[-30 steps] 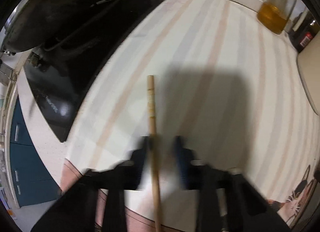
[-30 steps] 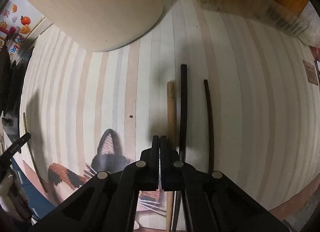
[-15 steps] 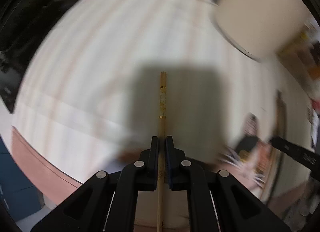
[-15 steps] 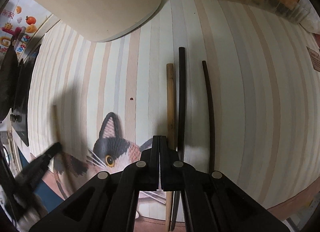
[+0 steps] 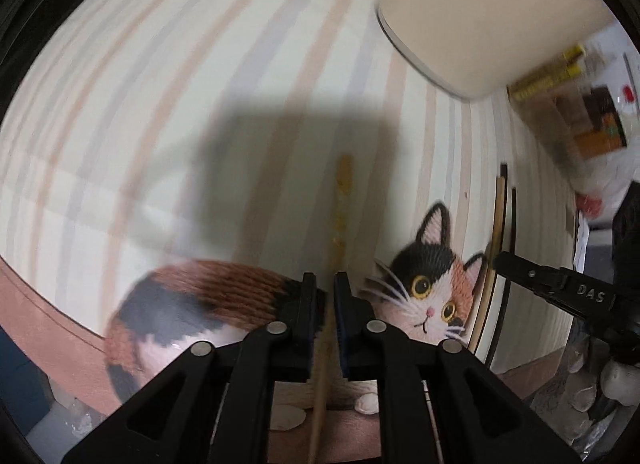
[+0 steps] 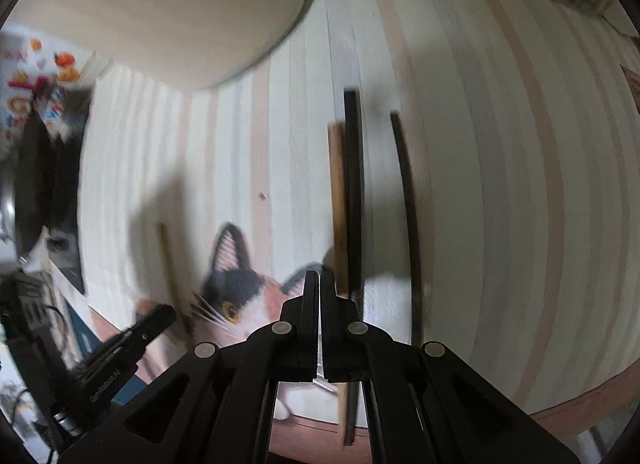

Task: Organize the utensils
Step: 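Move both open tools back down to the remaining chopsticks on the mat, then close the right tool on a light wooden chopstick while the left tool lowers over another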

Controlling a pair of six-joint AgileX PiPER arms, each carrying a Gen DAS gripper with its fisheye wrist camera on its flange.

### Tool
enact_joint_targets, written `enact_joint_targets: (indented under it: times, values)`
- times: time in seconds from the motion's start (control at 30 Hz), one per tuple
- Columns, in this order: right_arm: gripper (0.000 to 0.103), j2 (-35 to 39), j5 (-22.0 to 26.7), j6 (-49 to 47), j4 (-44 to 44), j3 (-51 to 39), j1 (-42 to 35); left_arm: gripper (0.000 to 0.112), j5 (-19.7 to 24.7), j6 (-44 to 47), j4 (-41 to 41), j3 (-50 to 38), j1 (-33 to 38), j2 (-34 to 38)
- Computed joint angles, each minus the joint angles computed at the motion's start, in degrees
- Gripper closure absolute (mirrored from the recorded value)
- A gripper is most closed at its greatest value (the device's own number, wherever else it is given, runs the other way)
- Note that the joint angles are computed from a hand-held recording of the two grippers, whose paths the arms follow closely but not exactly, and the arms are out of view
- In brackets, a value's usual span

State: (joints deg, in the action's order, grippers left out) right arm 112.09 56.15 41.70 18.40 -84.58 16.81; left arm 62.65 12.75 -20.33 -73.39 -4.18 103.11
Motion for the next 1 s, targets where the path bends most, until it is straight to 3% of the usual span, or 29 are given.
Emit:
enact_joint_targets:
  times: [0.1,0.33,0.5,0.73,0.83,0.9,0.97,1.0]
  values:
    - [0.102,-1.1,-0.8,1.7,-1.6,-0.1,-0.9,0.073,-0.8,-0.6,-0.1,-0.6,1.2,-1.4]
    - [0.102,2.3,1.8,2.4,-3.7,-3.6,0.0,0.074,-2.5,-2.5,3.8,0.4,-1.3,-1.5]
    - [0.102,-0.2,-0.7,4.6,-4.5,0.5,-0.4,0.074,-4.4,-4.8,5.9,0.7,-4.4,-0.6]
    - [0.102,1.6,0.8,1.2,-3.2,-1.5,-1.4,0.073,-7.4,-9.5,12.8,0.2,-11.6,1.3]
    - [0.100,4.0,2.6,1.3,-4.1,-5.0,-0.1,0.075,-9.5,-11.3,15.8,0.0,-14.5,1.9]
    - [0.097,4.3,3.2,1.6,-4.5,-5.6,0.0,0.095,-10.5,-12.7,17.8,-0.4,-15.8,2.3]
    - [0.095,4.7,3.5,2.0,-4.7,-5.9,0.3,0.107,-10.5,-13.4,17.8,-2.1,-16.5,3.7]
    - [0.092,5.0,3.6,1.8,-4.6,-6.0,0.3,0.107,-10.3,-12.9,16.8,-3.2,-16.1,4.5]
